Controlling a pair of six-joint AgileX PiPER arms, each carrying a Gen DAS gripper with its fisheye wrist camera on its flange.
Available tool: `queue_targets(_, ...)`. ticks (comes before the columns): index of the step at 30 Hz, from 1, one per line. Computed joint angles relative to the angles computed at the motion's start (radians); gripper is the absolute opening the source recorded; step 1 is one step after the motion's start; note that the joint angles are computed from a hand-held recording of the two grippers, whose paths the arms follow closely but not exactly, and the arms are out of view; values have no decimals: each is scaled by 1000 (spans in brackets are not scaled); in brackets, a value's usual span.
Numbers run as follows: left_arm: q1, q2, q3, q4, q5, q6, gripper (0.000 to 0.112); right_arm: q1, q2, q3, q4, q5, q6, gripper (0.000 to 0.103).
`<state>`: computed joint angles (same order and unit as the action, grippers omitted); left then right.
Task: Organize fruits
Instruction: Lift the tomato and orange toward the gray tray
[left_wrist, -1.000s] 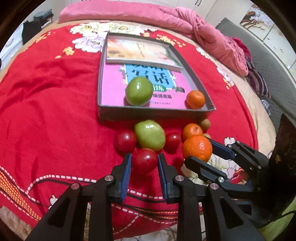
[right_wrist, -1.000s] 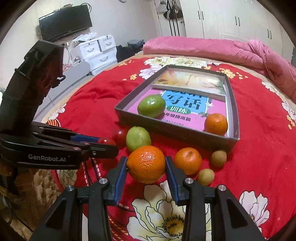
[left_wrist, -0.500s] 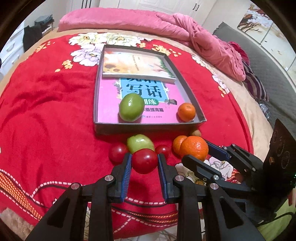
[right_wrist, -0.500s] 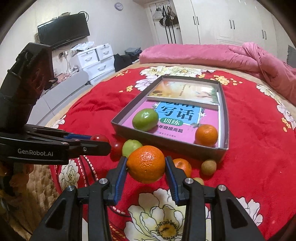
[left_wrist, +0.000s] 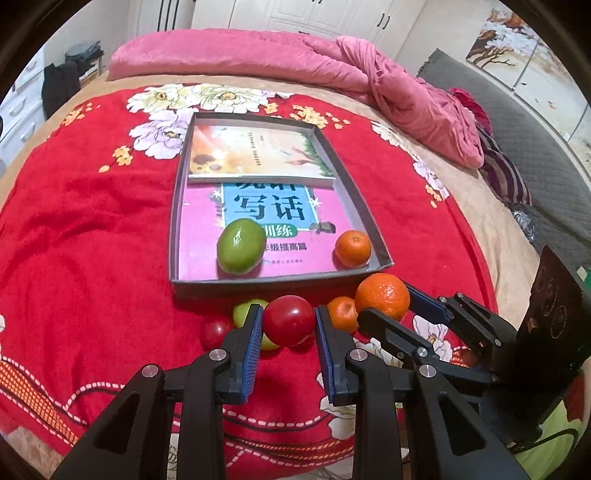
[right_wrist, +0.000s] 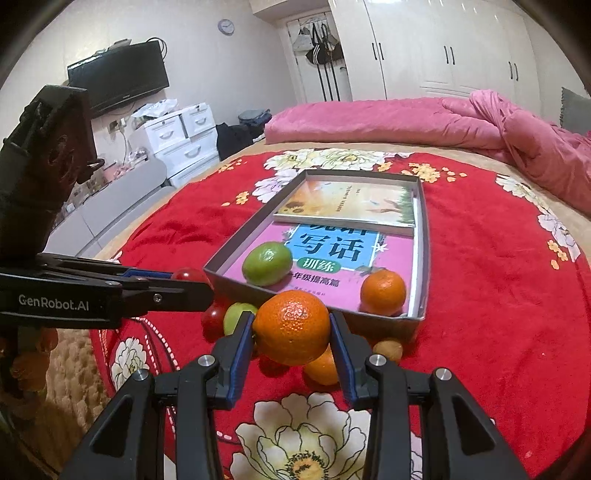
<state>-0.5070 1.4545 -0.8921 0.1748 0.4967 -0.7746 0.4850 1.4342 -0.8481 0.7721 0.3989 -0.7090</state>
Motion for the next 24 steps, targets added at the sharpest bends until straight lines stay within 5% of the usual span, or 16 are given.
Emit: queue_targets(24, 13, 96, -123, 24, 22, -1, 29, -113, 2, -32, 65, 6, -56, 41)
